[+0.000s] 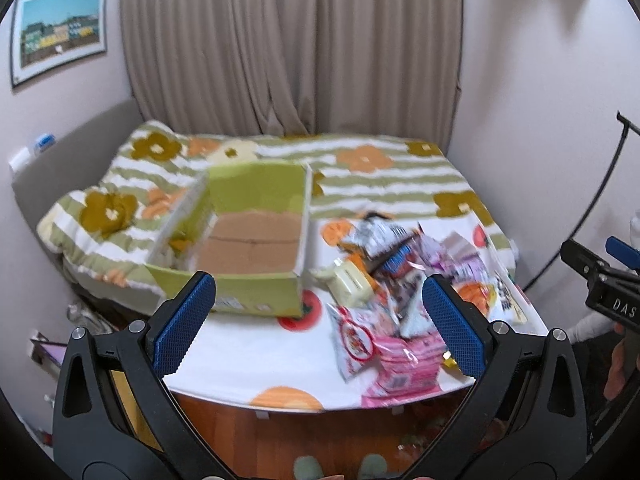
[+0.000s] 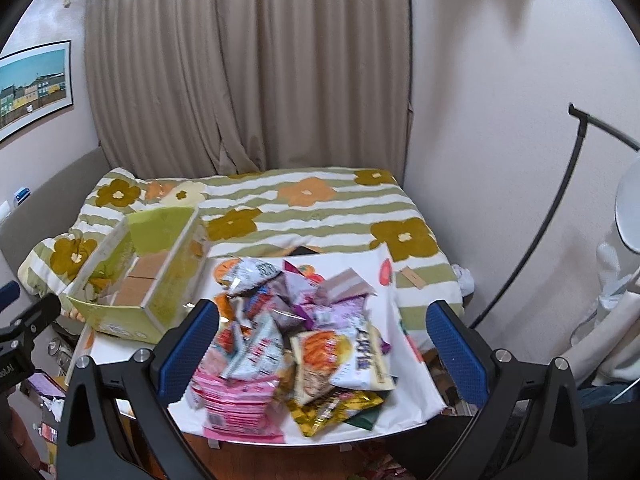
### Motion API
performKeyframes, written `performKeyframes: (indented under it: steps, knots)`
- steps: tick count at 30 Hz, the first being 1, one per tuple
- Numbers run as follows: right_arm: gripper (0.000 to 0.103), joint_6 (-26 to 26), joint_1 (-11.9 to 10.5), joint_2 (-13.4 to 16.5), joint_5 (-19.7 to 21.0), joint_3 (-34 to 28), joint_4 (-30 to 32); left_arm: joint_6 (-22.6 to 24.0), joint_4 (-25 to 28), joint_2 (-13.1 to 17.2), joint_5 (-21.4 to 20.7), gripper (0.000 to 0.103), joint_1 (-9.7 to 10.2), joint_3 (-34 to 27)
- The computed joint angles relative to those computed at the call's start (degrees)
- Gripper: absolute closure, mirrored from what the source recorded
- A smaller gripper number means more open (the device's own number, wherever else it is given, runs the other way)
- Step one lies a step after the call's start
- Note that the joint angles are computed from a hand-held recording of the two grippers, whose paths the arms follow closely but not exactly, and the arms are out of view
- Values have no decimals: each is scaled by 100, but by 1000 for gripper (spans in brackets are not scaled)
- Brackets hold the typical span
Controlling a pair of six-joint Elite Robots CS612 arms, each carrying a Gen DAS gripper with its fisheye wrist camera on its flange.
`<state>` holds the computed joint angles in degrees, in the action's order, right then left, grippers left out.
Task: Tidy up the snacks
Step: 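Grasp the pink wafer bag with the left tool while the right tool grasps the Oishi stick bag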
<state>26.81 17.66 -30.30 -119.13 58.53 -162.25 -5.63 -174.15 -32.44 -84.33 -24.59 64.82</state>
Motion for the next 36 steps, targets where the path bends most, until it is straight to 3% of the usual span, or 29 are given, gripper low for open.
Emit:
performKeyframes:
  steps: [5, 12, 23, 33, 35, 36]
  knots:
    - [0, 177, -191, -123, 402, 429, 138, -49, 513, 152, -299, 1, -115, -113]
    - [0, 206, -452, -21, 1112, 626, 307, 7, 1174, 506, -505, 1, -280, -449]
    - [0, -141, -690, 552, 2112, 109, 220, -20, 1745, 1234, -416, 1, -469, -1207]
    - [0, -165, -821, 937, 2866, -370, 155, -146, 1970, 1612, -206, 1, -493, -1706]
    - [0, -199, -824, 995, 2886, -454, 185, -178, 2045, 1655, -189, 5, -491, -1775]
    - [0, -217, -827, 1016, 2912, -482, 182, -188, 2075, 1663, -174, 12, -492, -1787]
